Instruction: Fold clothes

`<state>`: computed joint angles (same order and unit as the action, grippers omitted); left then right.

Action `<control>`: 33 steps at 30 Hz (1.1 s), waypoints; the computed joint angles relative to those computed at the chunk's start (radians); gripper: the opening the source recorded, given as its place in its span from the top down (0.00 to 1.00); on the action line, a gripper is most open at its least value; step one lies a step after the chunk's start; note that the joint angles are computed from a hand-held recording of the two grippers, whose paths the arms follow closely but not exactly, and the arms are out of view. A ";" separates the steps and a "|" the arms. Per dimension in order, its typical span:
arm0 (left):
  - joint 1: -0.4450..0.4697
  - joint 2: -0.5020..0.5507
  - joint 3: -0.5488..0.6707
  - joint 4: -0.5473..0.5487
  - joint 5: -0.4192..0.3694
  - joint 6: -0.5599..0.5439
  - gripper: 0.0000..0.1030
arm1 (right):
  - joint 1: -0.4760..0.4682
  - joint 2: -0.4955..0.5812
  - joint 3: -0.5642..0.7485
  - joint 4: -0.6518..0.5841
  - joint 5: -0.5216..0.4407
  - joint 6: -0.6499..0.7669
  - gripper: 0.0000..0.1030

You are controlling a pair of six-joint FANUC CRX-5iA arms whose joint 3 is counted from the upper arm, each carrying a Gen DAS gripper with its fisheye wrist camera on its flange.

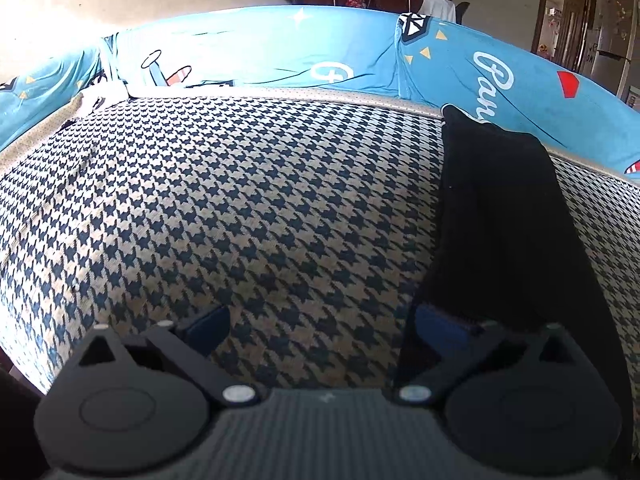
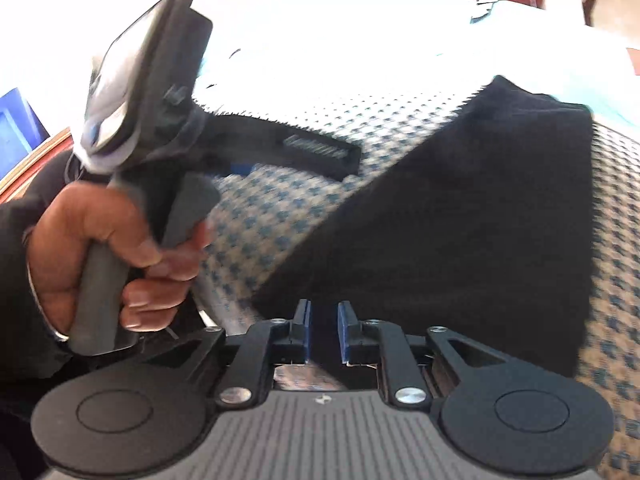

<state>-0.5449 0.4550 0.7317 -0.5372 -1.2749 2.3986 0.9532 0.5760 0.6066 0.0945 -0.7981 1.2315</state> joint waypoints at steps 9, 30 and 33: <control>-0.005 0.067 0.080 0.057 -0.041 -0.103 0.00 | -0.005 -0.024 -0.073 0.166 -0.049 -0.303 0.77; -0.015 0.095 0.114 0.087 -0.050 -0.144 0.00 | -0.039 -0.063 -0.079 0.078 -0.051 -0.228 0.70; -0.018 0.117 0.151 0.094 -0.064 -0.155 0.00 | -0.060 -0.049 -0.042 0.059 -0.065 -0.196 0.69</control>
<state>-0.5630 0.5720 0.8830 -0.4431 -1.3385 2.2440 0.8931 0.5269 0.5643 0.1538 -0.8629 1.0358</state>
